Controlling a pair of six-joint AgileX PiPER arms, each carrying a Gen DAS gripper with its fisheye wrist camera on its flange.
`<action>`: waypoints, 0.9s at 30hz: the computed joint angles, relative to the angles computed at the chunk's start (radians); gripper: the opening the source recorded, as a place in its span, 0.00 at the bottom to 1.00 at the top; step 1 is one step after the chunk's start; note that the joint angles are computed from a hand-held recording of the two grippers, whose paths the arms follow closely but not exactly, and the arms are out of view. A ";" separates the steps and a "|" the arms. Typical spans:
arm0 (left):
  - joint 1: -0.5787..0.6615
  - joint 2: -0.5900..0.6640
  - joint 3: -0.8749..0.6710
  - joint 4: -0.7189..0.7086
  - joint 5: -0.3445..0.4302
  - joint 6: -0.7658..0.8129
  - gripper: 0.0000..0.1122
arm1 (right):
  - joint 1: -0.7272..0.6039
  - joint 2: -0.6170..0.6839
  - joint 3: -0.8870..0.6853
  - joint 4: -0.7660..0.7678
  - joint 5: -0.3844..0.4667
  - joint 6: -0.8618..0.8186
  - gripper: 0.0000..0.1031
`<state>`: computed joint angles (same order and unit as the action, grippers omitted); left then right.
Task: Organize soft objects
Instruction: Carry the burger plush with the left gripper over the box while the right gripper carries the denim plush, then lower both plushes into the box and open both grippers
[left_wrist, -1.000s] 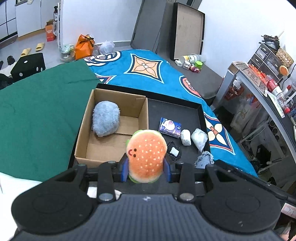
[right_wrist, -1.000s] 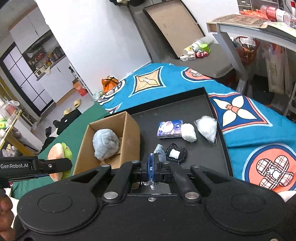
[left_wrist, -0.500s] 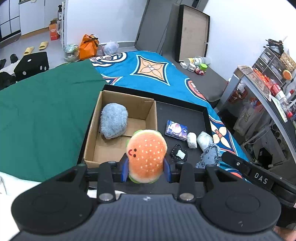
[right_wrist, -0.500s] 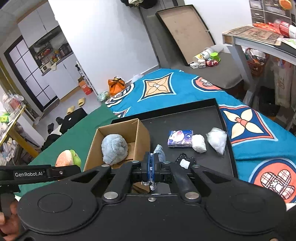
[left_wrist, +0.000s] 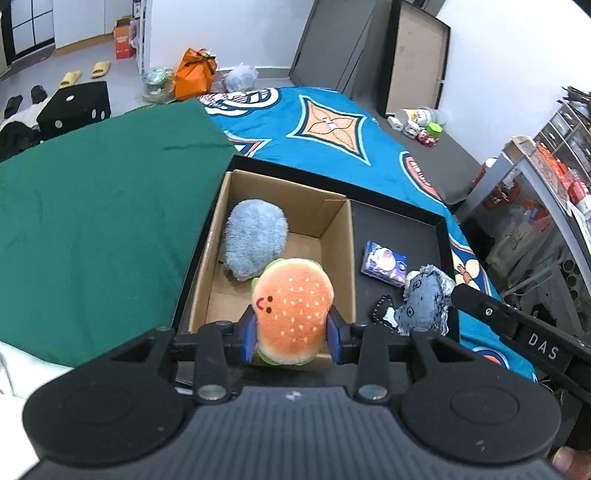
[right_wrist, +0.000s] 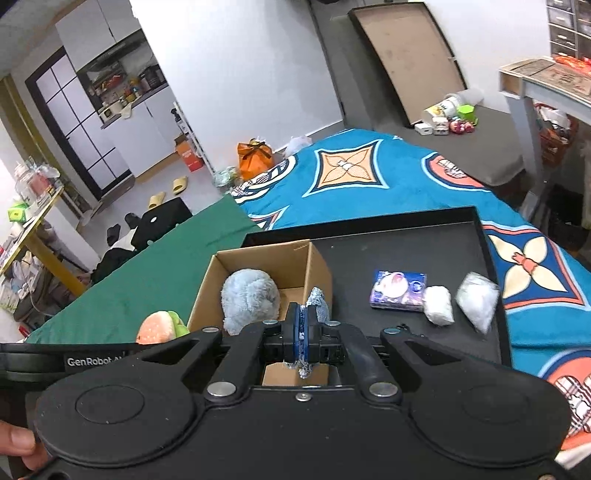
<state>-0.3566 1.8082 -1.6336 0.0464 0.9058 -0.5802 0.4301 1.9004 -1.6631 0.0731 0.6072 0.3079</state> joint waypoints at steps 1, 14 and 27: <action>0.009 0.007 -0.002 -0.009 -0.002 0.007 0.32 | 0.001 0.014 -0.019 0.006 0.008 -0.006 0.02; 0.091 0.169 -0.120 -0.116 0.040 0.093 0.33 | 0.018 0.226 -0.330 0.038 0.156 -0.053 0.02; 0.139 0.345 -0.301 -0.164 0.134 0.140 0.33 | 0.007 0.476 -0.721 0.082 0.331 -0.078 0.02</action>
